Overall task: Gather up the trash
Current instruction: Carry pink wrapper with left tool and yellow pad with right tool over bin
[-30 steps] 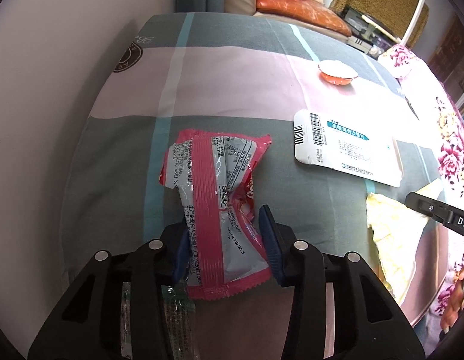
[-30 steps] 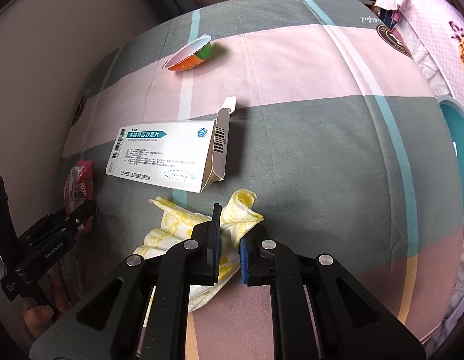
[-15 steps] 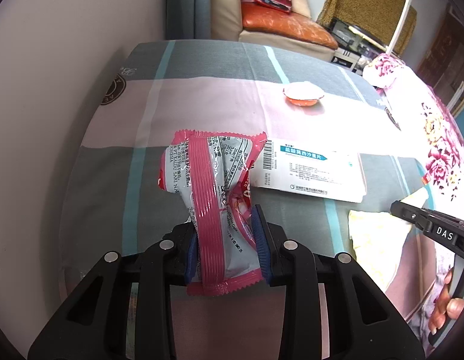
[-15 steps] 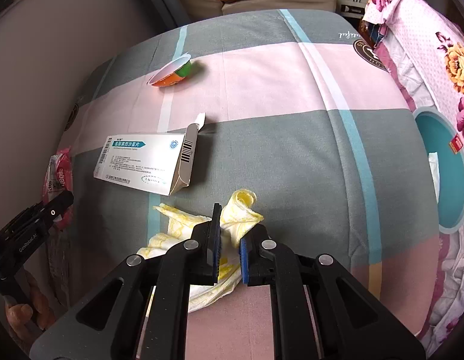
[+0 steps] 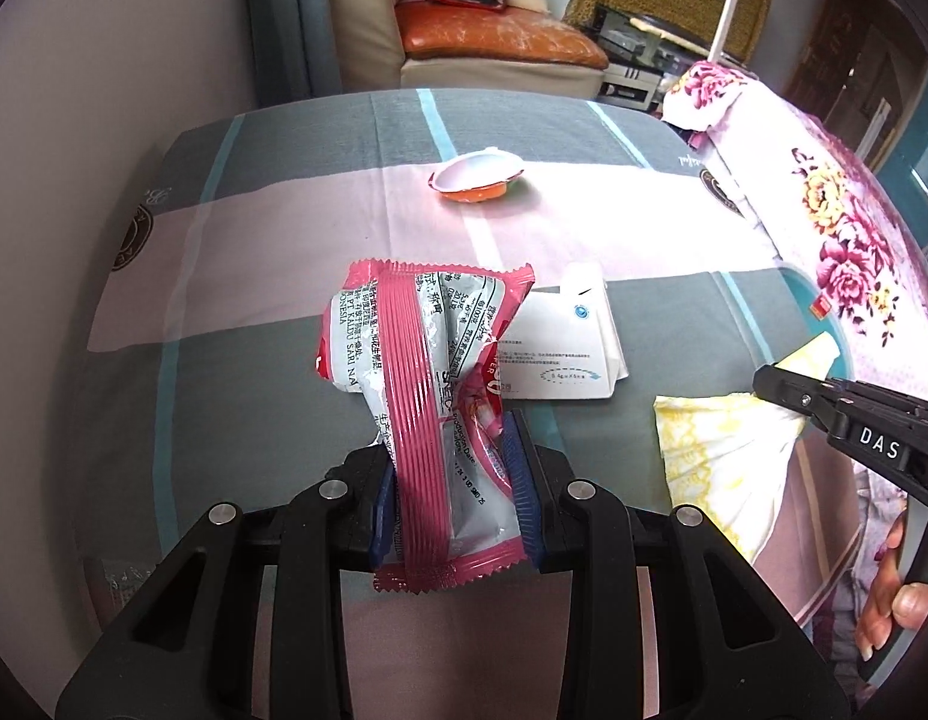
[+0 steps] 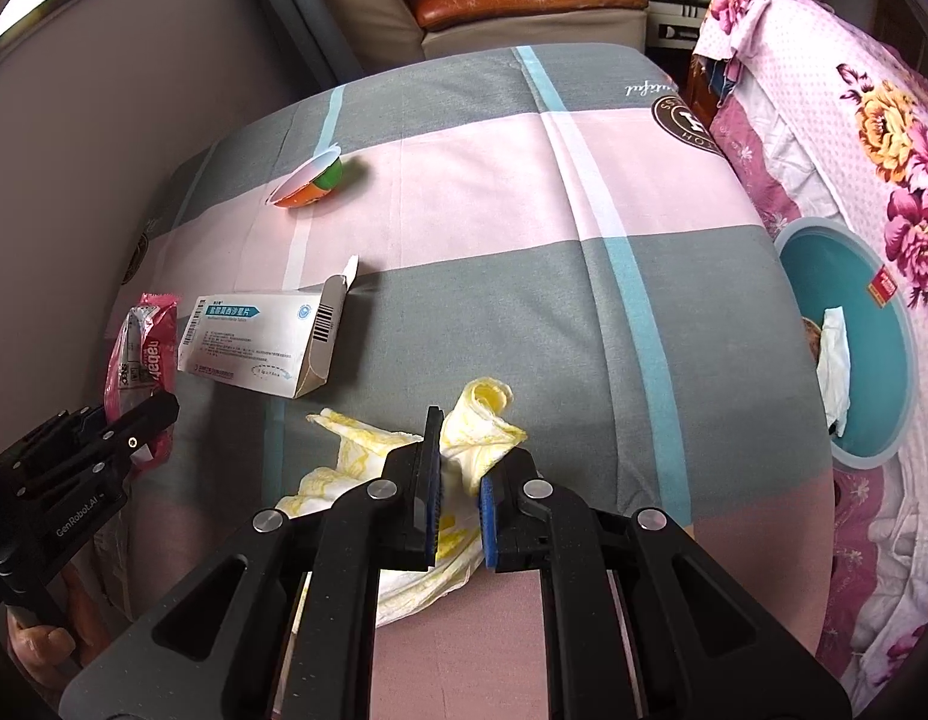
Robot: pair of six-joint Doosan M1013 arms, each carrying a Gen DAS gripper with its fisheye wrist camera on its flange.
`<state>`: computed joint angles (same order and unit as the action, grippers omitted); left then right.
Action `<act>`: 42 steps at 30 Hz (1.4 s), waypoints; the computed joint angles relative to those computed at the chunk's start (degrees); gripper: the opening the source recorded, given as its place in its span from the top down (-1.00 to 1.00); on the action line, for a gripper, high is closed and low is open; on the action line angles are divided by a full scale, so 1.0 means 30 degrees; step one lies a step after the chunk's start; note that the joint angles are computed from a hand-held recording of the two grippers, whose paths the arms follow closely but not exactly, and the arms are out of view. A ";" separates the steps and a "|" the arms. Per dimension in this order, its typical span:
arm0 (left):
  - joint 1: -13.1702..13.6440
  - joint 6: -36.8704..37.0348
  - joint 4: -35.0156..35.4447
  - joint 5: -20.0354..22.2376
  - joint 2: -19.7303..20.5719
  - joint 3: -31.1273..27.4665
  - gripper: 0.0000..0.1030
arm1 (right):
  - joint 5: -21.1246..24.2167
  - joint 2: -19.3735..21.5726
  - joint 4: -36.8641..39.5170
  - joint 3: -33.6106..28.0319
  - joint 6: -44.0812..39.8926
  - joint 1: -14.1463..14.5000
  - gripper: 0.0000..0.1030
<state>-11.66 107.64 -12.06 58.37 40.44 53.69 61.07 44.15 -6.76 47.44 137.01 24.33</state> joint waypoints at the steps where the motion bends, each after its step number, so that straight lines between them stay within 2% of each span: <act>1: -0.0078 0.0070 0.0026 0.0012 0.0002 -0.0017 0.35 | -0.0140 -0.0123 -0.0020 0.0230 0.0123 -0.0059 0.80; 16: -0.1362 0.0922 0.0422 0.0465 0.0284 -0.0565 0.35 | -0.1871 -0.1545 -0.0254 0.2917 0.1208 -0.0686 0.79; 28: -0.2700 0.1190 0.1583 0.0894 0.0528 -0.0876 0.35 | -0.4028 -0.2892 -0.0692 0.5518 0.2313 -0.1403 0.76; 38: -0.3788 0.1288 0.1534 0.2240 0.1294 -0.1878 0.35 | -0.6218 -0.4367 -0.1490 0.8185 0.4089 -0.2287 0.76; 42: -0.4255 0.1631 0.1561 0.2611 0.1620 -0.2537 0.35 | -0.6905 -0.5100 -0.2783 0.9300 0.5768 -0.2718 0.76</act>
<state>-24.42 112.53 -7.38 66.20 45.30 46.08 40.36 28.85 -15.11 75.34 154.32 16.18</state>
